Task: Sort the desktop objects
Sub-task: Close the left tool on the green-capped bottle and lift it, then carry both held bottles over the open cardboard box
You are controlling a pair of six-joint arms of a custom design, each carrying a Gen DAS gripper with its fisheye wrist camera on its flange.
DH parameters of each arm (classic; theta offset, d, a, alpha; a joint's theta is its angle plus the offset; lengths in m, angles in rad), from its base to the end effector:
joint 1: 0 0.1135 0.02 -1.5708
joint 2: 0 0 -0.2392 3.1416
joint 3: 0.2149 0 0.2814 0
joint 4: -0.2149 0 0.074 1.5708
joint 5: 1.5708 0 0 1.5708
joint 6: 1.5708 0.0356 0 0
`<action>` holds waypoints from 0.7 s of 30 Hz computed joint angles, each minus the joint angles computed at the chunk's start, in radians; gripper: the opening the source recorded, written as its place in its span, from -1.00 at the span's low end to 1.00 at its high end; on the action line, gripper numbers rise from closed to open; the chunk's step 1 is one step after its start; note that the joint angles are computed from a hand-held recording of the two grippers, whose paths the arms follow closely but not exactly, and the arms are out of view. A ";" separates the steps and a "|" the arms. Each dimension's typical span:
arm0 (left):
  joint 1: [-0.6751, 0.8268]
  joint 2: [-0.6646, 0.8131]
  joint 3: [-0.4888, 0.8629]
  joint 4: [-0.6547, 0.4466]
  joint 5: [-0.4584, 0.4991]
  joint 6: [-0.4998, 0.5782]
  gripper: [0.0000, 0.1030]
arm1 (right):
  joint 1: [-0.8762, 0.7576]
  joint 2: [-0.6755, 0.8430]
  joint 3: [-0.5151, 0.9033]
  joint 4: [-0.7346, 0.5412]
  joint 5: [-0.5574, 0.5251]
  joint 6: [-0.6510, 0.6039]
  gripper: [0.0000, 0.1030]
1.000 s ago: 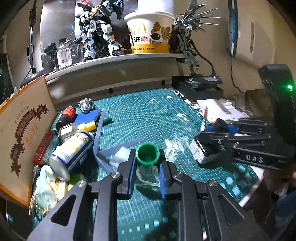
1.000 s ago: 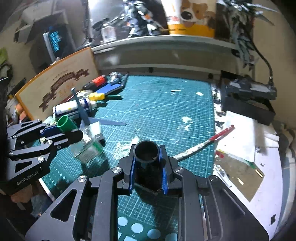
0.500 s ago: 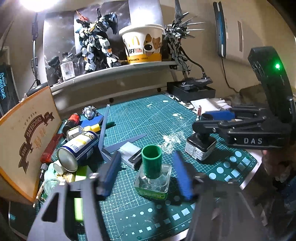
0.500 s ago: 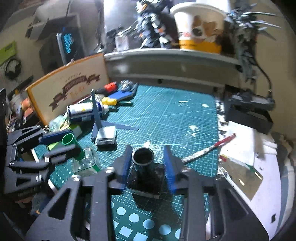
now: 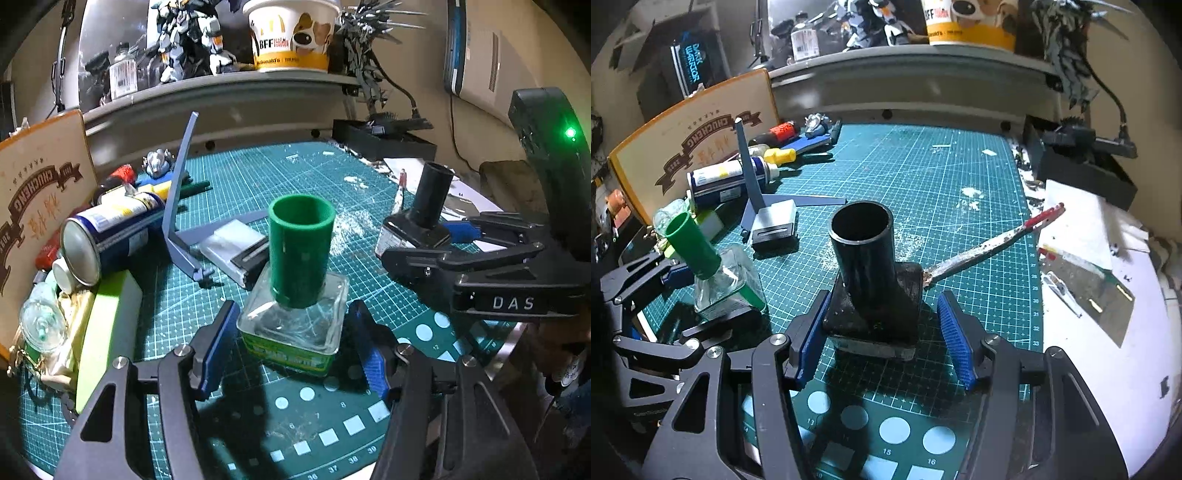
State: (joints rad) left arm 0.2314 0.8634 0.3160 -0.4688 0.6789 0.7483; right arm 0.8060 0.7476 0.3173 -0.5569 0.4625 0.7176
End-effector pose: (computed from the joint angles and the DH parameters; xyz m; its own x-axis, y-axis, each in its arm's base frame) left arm 0.1843 0.0205 0.1170 -0.5088 0.4241 -0.7491 0.6681 0.7434 -0.0329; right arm 0.1346 0.1173 0.1276 -0.7480 0.0705 -0.6600 0.0217 0.9964 0.0818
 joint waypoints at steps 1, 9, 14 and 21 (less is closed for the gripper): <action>0.001 -0.003 -0.004 0.006 0.000 -0.004 0.19 | 0.005 0.007 0.001 0.001 0.006 0.002 0.05; -0.002 -0.052 -0.035 0.014 -0.001 -0.011 0.00 | 0.046 0.085 0.032 0.002 0.060 0.030 0.05; 0.008 -0.030 -0.017 -0.007 0.027 -0.002 -0.07 | 0.073 0.139 0.064 -0.008 0.084 0.059 -0.19; 0.049 -0.048 0.022 -0.043 0.060 0.000 -0.14 | 0.068 0.088 0.070 -0.045 0.077 0.057 -0.19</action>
